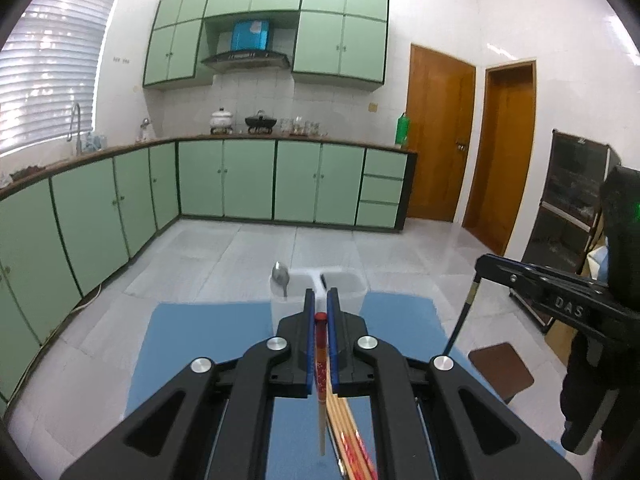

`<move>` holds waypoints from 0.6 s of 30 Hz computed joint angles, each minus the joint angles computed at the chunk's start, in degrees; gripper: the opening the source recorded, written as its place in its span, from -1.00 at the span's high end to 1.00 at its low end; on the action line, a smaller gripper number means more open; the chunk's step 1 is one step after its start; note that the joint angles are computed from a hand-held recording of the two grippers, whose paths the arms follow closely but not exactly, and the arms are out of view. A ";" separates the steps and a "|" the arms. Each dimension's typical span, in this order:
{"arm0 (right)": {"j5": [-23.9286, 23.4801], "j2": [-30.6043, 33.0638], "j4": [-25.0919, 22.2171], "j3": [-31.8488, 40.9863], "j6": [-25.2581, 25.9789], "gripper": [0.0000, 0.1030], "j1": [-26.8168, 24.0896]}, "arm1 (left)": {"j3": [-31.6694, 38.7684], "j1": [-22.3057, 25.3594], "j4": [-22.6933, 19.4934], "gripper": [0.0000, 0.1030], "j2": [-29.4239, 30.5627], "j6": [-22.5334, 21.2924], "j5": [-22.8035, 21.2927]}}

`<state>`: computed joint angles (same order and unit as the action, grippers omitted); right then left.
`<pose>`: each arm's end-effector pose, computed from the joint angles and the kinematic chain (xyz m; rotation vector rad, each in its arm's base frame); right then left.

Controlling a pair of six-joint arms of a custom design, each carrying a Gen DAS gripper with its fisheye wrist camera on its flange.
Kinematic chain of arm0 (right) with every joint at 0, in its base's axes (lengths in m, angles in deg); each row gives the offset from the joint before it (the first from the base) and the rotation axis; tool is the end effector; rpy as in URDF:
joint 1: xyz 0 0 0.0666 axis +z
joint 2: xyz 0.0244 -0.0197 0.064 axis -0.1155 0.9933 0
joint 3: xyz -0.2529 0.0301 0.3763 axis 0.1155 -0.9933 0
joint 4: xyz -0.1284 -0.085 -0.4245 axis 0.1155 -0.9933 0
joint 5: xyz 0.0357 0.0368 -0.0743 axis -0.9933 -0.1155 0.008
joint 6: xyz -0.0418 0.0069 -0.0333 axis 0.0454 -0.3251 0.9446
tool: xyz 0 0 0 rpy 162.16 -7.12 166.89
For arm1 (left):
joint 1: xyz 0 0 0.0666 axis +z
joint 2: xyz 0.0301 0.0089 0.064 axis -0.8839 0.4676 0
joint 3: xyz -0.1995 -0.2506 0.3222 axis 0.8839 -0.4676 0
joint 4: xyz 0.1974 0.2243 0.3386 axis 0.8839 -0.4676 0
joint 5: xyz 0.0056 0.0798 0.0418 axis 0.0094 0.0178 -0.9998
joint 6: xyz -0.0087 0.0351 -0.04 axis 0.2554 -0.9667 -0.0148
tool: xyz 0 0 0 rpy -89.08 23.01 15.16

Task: Organize utensils
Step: 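Lift both chopsticks over the white holder and open both grippers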

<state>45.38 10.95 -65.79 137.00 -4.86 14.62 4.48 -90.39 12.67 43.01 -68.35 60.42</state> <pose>0.3467 0.1175 0.6325 0.3479 2.0092 0.0306 0.4769 -0.2694 0.6195 0.7251 1.8971 -0.5999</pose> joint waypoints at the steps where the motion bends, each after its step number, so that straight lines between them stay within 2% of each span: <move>1: -0.26 0.28 0.50 0.63 0.69 0.89 -0.48 | 1.01 -0.06 0.32 0.89 0.58 0.22 0.18; 6: -2.78 3.34 5.56 6.18 6.19 0.89 -5.24 | 8.57 -0.96 3.27 0.89 4.76 0.80 -0.62; 12: -5.42 8.69 11.65 12.25 10.94 0.89 -10.98 | 20.45 -2.37 6.73 0.89 12.96 3.42 -3.26; 18: -6.97 13.86 13.23 14.39 12.05 0.89 -15.22 | 28.14 -3.66 7.58 0.89 20.58 3.11 -7.27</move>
